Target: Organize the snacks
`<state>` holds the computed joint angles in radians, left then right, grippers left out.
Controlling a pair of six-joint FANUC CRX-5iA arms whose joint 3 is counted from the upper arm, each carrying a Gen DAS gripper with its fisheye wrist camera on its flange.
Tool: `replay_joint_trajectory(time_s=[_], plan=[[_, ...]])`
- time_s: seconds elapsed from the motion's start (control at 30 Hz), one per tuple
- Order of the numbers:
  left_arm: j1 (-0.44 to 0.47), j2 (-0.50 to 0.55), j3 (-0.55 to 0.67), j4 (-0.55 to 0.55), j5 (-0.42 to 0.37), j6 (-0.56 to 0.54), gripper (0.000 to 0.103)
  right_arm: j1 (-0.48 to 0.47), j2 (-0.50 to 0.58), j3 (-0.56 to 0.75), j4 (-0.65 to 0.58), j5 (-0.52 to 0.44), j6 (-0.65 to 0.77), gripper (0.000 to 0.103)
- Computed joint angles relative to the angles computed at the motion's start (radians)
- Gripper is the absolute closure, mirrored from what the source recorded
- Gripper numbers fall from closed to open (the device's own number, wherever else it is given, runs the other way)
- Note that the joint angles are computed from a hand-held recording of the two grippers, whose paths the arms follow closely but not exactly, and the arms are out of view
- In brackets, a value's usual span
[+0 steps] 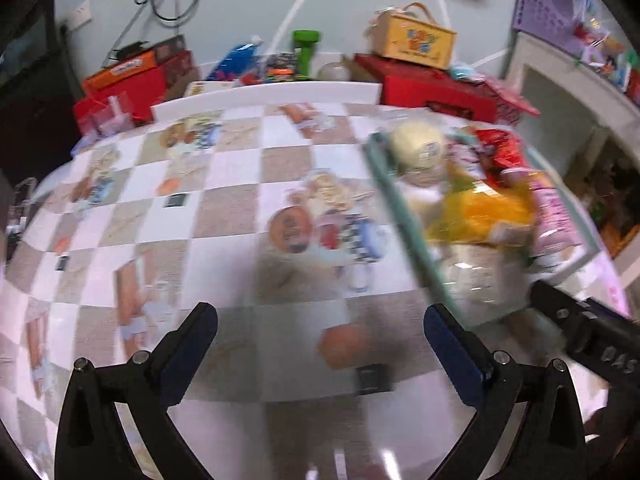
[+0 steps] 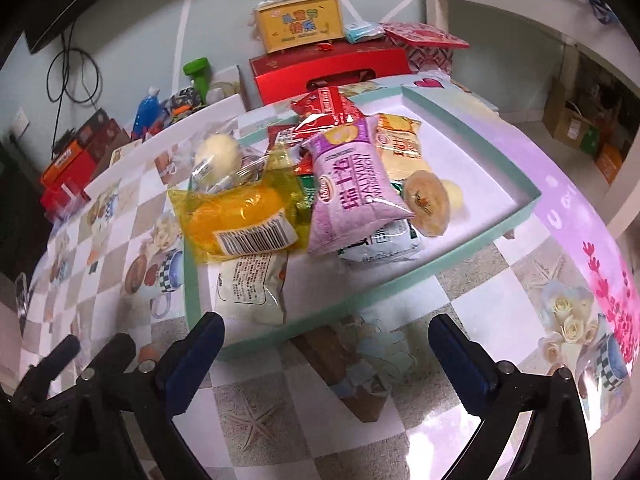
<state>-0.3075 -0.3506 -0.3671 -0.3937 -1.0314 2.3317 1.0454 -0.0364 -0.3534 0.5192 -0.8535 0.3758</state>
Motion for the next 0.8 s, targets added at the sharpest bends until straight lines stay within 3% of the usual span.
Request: replay_joint_trajectory(time_s=[0.2,0.8], plan=[[-0.004,0.012,0.010,-0.041,-0.057,0.080,0.000,0.003,0.025,-0.003,0.004,0.003,0.008,0.000],[-0.001,0.025,0.017,-0.063,-0.112,0.098,0.000,0.018,0.023,-0.025,0.049,-0.010,0.046,0.000]])
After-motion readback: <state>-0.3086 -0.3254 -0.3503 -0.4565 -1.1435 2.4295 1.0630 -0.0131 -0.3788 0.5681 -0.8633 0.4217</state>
